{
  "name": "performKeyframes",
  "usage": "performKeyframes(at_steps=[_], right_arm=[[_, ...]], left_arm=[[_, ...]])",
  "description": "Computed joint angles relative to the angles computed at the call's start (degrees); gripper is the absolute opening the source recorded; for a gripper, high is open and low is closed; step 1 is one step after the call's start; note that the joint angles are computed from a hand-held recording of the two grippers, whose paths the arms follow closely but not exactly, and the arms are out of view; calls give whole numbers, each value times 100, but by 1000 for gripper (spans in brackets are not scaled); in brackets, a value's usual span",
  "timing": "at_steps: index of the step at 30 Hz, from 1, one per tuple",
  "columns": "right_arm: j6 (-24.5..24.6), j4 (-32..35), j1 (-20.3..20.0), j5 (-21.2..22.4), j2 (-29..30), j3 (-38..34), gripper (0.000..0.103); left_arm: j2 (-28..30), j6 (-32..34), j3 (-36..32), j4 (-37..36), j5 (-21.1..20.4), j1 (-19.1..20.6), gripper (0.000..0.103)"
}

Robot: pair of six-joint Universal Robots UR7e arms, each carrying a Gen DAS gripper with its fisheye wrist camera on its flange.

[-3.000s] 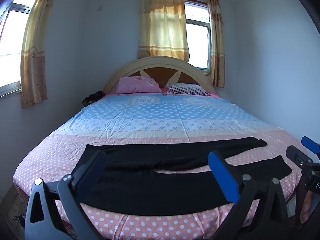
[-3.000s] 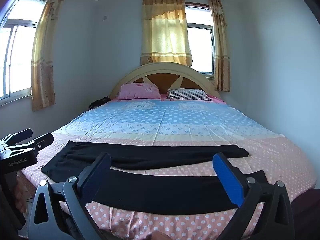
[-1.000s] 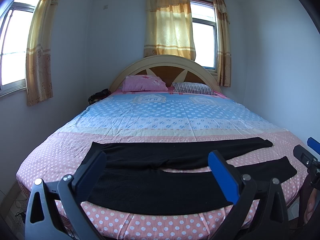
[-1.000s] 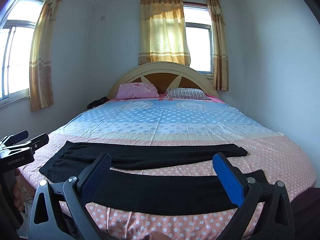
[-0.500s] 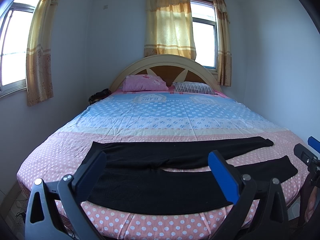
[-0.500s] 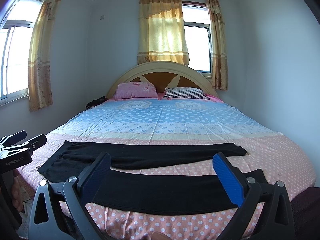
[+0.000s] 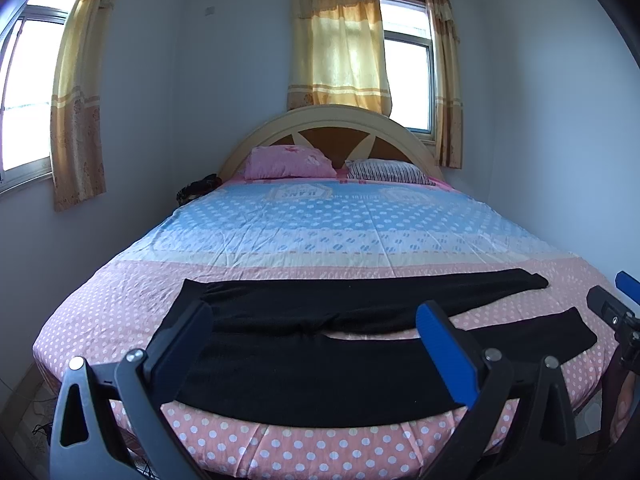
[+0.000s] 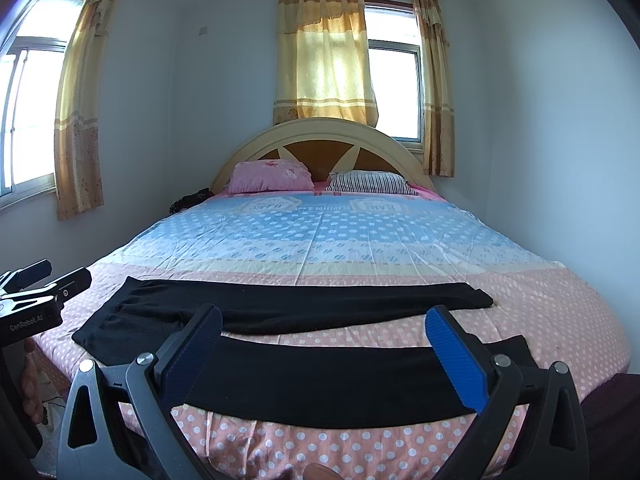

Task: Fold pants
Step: 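Lower both grippers onto the pant leg hems and close them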

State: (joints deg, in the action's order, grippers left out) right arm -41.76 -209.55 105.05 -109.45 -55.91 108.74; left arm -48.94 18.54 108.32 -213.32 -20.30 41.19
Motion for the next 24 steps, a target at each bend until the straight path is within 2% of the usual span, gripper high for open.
performKeyframes(at_steps=[5,9,13,16,20,22,24], right_arm=[[-15,27,-27,-9,31,-30,102],[-73,321,-172,298,-6,-67,102],[-87,641,-367,323,81,-331,102],[66,1040,-562,331,147,-634,102],[257,1449,-819,253,251,-1070,101],[265,1626,-906,123,331,-1313,96],[277,1954,-992,15,401,-1601,89]], left_arm=[[7,-37,2,52,-14,37,103],[82,342,-156,-127,-80,232,103],[119,777,-704,-48,4,810,103],[-19,463,-1180,632,4,1387,103],[1,816,-1769,1180,-40,1969,103],[128,1210,-2105,1387,38,2187,102],[180,1354,-2353,1662,-51,2383,99]])
